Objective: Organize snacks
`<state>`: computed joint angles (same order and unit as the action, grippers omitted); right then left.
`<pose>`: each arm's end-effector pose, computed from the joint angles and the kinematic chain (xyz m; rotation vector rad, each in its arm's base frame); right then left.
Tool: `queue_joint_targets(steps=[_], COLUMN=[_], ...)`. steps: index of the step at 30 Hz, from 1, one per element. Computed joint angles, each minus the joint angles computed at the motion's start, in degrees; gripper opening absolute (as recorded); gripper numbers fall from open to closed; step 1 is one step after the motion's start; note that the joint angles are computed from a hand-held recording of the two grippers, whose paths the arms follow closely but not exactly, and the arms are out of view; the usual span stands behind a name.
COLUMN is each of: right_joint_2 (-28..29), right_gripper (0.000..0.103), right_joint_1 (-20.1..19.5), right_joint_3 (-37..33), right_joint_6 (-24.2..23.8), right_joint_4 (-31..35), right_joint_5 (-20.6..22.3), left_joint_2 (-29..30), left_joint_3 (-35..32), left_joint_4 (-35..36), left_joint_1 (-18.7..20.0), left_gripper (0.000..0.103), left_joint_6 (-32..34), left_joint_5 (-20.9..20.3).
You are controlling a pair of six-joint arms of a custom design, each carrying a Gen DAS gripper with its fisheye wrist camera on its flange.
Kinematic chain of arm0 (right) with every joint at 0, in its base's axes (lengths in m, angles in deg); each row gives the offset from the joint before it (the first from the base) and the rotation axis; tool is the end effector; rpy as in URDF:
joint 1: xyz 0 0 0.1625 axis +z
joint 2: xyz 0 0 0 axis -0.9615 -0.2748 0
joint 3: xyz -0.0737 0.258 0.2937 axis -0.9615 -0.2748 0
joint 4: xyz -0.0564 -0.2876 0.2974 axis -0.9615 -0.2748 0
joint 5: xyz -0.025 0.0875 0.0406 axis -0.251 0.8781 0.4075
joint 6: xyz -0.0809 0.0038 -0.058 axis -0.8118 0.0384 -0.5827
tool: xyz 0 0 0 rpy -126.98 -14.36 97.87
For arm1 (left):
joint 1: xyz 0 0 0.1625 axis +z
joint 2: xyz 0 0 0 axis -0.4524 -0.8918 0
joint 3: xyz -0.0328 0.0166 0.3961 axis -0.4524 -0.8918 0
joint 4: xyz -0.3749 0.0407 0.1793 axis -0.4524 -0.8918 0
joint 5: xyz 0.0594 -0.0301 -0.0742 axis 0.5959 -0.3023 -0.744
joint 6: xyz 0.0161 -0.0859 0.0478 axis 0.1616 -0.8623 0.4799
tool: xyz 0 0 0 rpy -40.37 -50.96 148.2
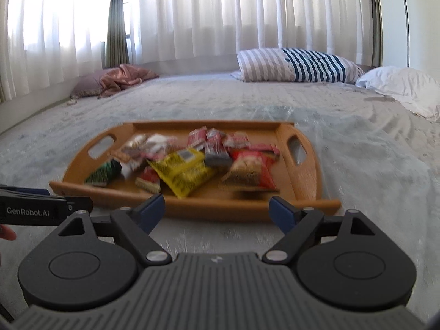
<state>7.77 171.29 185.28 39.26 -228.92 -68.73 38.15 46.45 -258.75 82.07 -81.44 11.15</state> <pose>0.1798 -0.6067 0.1074 0.6977 -2.2125 1.1819 -0.1645 -0.6131 0.1419 0.3111 2.1800 -1.1015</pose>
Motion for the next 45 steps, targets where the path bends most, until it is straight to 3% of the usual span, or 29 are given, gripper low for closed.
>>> queue_joint_targets(steps=[6,10,19,45], right_joint_2=[0.0,0.4,0.9,0.9], right_gripper=[0.095,0.103,0.103,0.103], right_joint_1=[-0.5,-0.9,-0.5,-0.5], right_joint_3=[0.7,1.1,0.6,0.3], right_joint_6=[0.4,0.1,-1.0,-1.1], right_joint_4=[3.1,2.2,2.5,3.4], right_joint_5=[-3.5,-3.7,-5.7,-5.8], left_joint_2=[0.2,0.9,1.3,2.5], left_joint_3=[1.0,1.5,1.7,1.5], left_joint_4=[2.4,0.9,0.9,-2.3], left_joint_1=[0.2,0.1,0.1,0.4], left_gripper=[0.086,0.09,0.103,0.103], left_joint_6=[-2.1,-0.4,-0.6,1.7], left_joint_5=[0.4,1.1,0.7,0.9])
